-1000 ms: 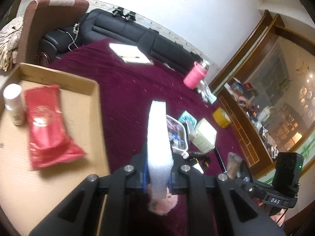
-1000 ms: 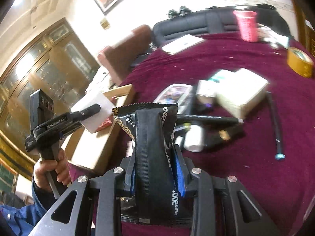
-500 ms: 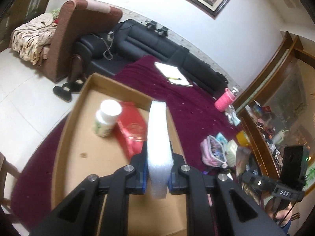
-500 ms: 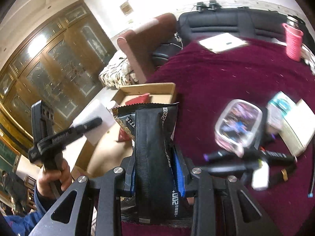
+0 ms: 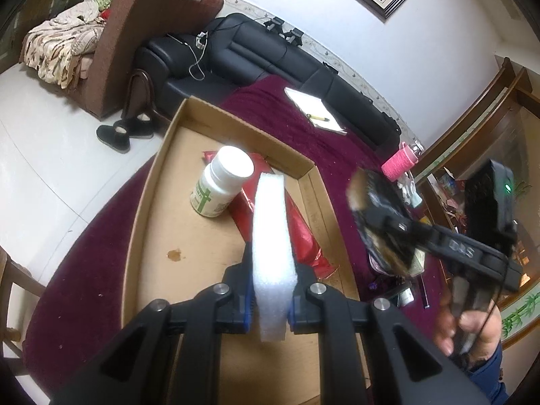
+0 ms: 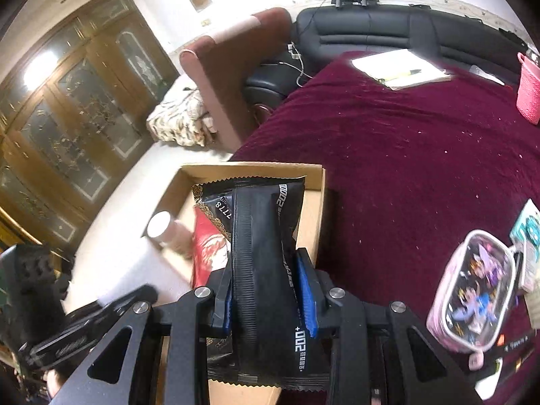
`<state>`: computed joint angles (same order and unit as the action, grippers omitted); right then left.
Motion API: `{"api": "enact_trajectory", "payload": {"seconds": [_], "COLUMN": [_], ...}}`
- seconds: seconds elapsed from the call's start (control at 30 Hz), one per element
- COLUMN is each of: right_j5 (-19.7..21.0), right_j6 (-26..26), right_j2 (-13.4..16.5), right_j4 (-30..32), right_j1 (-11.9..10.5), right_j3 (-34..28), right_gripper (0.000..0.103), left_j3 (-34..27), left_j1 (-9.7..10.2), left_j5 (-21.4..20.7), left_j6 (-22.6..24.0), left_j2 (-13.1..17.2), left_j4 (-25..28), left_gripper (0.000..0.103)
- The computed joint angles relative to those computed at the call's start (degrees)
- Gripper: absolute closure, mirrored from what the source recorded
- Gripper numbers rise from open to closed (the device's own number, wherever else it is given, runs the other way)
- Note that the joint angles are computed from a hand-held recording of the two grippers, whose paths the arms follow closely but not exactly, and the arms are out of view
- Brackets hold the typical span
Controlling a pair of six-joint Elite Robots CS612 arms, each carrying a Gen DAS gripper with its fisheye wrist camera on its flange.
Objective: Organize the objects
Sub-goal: 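Carry the foam block and black bag over the cardboard box with both grippers, then release the black bag into the box with the right gripper while the left releases the foam block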
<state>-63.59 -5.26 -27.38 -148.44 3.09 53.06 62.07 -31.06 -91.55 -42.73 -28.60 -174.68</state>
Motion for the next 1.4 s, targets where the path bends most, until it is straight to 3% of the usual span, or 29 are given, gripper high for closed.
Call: {"api": "enact_trajectory", "payload": {"seconds": [0.3, 0.57, 0.67, 0.7, 0.77, 0.83, 0.97, 1.23, 1.33, 1.4], "right_j5": [-4.7, -5.4, -5.7, -6.0, -4.9, -4.4, -2.7, 3.3, 4.8, 5.7], "right_j6": [0.1, 0.9, 0.4, 0.4, 0.3, 0.3, 0.8, 3.4, 4.2, 4.5], "right_j2": [3.5, 5.8, 5.7, 5.5, 5.4, 5.2, 4.3, 0.6, -1.3, -2.9], "right_j4": [3.1, 5.9, 5.2, 5.0, 5.1, 4.2, 1.9, -3.4, -6.0, -8.0], "right_j1": [1.4, 1.5, 1.5, 1.6, 1.4, 1.3, 1.0, -0.9, -2.1, -3.2], "right_j3": [-6.3, -10.0, -9.6, -9.4, -9.2, -8.7, -7.2, -0.3, 3.7, 6.9], "right_gripper": [0.069, 0.068, 0.066, 0.066, 0.066, 0.065, 0.053, 0.05, 0.049, 0.048], "left_j3": [-1.9, -2.4, -2.5, -2.5, -2.2, -1.8, -1.4, -0.5, -0.5, -0.3], "left_j1": [0.53, 0.66, 0.72, 0.7, 0.6, 0.34, 0.08, -0.73, -1.47, -2.27], "left_j5": [-2.8, -4.5, -4.7, -4.7, -4.4, -3.0, -1.5, 1.2, 3.3, 7.0], "left_j6": [-1.5, -2.1, -2.4, -2.2, -1.5, -0.6, 0.3, 3.1, 5.3, 7.1], "left_j2": [1.6, 2.1, 2.1, 2.1, 1.9, 1.5, 1.0, 0.2, 0.3, 0.4], "left_j4": [-1.2, -1.2, -0.7, -0.5, -0.4, -0.2, -0.2, -1.8, -4.4, -5.1], "left_gripper": [0.089, 0.089, 0.081, 0.078, 0.06, 0.053, 0.051, 0.049, 0.041, 0.035]}}
